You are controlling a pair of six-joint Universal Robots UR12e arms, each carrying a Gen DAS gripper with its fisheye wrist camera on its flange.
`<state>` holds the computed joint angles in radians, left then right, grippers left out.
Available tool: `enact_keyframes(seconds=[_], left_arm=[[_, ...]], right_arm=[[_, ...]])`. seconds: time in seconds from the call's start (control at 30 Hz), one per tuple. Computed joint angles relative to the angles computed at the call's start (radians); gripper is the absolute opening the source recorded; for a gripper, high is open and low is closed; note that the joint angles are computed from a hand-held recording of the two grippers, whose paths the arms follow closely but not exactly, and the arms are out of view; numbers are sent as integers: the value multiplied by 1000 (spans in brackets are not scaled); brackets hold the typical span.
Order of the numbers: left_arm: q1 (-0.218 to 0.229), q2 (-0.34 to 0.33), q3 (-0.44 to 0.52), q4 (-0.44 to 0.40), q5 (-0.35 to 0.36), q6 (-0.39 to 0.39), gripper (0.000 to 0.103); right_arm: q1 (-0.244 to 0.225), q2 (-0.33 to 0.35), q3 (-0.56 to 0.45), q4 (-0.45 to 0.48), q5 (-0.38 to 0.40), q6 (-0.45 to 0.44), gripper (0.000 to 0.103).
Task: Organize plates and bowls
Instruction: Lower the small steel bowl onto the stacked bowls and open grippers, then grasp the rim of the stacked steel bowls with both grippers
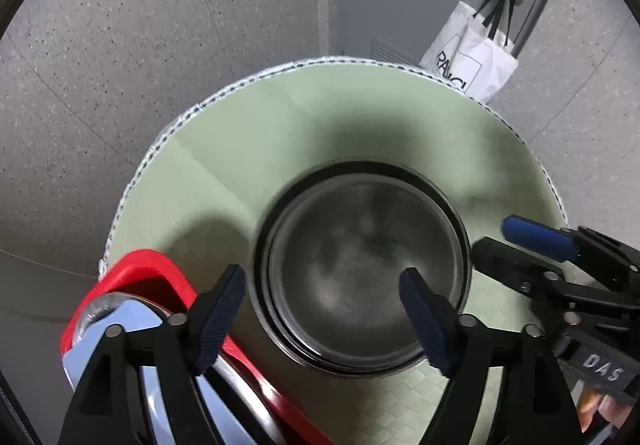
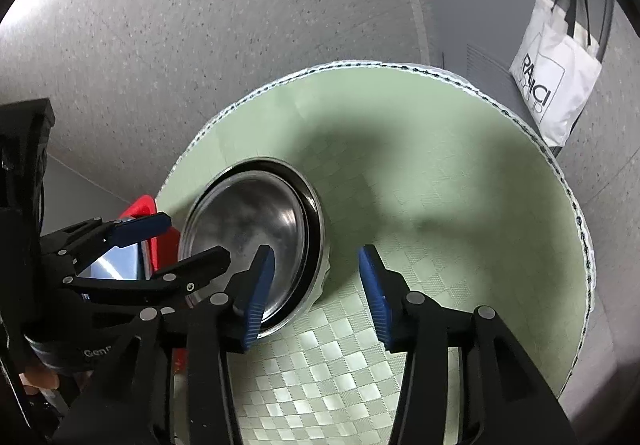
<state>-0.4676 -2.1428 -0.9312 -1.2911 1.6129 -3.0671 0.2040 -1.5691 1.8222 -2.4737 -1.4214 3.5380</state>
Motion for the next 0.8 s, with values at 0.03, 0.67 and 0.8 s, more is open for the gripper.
enact_keyframes(seconds=[0.03, 0.67, 0.8], left_arm=[[2, 2, -1, 1, 2, 0, 79], [62, -110, 188, -185, -68, 13, 85], [60, -135, 223, -212, -73, 32, 75]], right_arm=[[-2, -4, 4, -10, 5, 6, 53], [-30, 31, 7, 18, 165, 87, 71], [-38, 44, 8, 28, 209, 82, 70]])
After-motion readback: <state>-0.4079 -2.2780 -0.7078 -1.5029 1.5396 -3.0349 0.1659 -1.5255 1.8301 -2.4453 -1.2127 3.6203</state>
